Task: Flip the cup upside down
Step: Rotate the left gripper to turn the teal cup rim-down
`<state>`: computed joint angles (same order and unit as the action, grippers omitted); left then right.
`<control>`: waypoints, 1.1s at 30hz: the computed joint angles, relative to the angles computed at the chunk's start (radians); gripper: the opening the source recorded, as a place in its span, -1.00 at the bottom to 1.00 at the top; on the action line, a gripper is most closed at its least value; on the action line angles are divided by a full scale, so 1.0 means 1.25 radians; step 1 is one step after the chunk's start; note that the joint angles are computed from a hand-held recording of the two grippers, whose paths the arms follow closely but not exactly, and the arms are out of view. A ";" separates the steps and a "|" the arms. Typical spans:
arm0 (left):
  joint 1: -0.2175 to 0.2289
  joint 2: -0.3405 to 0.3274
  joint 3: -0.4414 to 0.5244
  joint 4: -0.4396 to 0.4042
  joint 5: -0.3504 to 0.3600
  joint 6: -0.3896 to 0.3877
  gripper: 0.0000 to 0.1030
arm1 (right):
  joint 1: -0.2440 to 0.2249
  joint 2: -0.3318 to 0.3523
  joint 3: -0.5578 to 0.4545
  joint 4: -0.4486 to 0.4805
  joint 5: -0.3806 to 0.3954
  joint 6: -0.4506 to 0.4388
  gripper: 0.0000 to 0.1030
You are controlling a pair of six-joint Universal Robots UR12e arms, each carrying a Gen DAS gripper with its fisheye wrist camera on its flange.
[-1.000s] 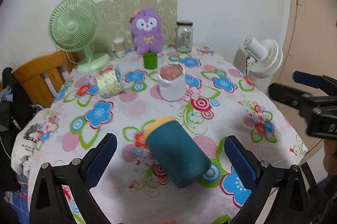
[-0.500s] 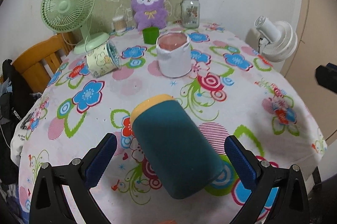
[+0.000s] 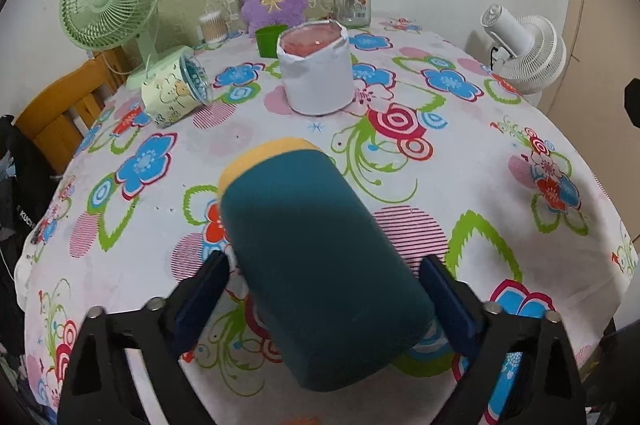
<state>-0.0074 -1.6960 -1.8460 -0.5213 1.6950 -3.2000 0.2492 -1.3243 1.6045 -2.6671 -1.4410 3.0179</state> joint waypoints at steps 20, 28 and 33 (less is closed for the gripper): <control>0.037 0.041 -0.015 0.068 -0.025 -0.018 0.34 | 0.009 -0.001 0.001 -0.008 0.017 -0.011 0.89; 0.049 0.065 -0.013 0.104 -0.011 -0.013 0.30 | 0.016 -0.006 0.004 -0.013 0.018 -0.017 0.89; 0.055 0.083 -0.011 0.106 -0.008 -0.012 0.30 | 0.022 -0.007 0.002 -0.012 0.024 -0.025 0.89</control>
